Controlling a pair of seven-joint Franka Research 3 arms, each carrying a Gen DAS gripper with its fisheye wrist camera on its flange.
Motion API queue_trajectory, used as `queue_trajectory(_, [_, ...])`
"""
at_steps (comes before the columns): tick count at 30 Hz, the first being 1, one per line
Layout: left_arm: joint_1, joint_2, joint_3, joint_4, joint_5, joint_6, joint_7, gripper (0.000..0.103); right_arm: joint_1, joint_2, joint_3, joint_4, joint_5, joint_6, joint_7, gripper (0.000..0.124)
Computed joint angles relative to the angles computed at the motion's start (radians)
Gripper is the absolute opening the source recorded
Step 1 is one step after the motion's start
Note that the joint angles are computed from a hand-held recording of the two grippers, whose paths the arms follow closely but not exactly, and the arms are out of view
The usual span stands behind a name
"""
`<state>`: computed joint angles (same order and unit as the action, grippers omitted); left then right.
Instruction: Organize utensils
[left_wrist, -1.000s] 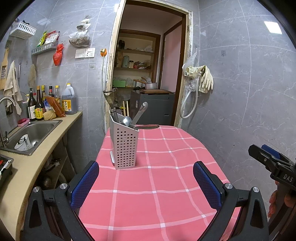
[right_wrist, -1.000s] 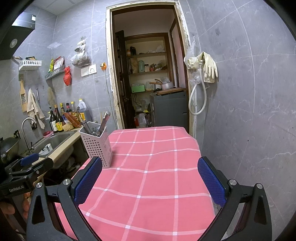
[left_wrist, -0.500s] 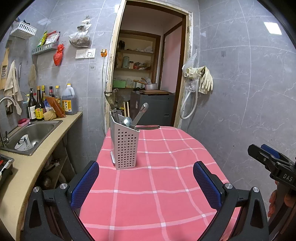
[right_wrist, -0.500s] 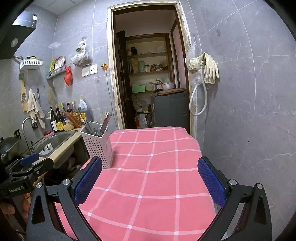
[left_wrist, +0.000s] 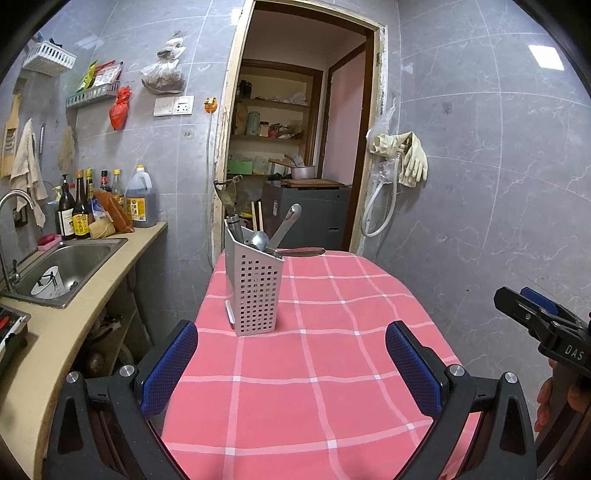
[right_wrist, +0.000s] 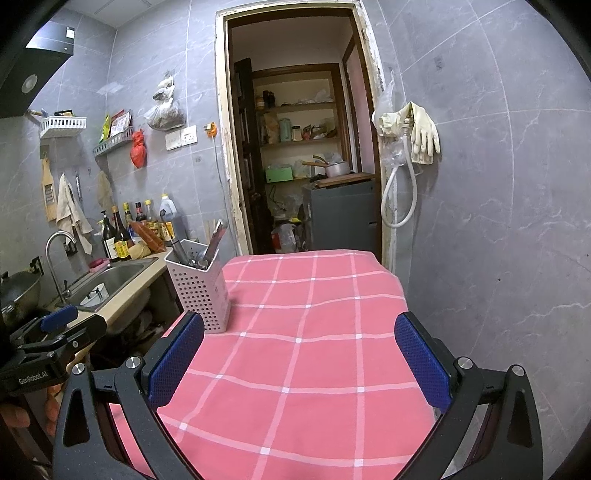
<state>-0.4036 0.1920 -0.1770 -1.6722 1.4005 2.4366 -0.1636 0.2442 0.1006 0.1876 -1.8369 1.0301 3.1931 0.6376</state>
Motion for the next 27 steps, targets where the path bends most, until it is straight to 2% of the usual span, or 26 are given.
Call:
queue_trajectory(16, [0.004, -0.004, -0.001, -0.012, -0.001, 0.003, -0.012, 0.102, 0.005, -0.001, -0.001, -0.013, -0.04, 0.006, 0.043, 0.101])
queue_trajectory(27, [0.003, 0.004, 0.003, -0.008, 0.014, 0.013, -0.036, 0.102, -0.006, 0.004, 0.025, -0.027, 0.003, 0.028, 0.003, 0.101])
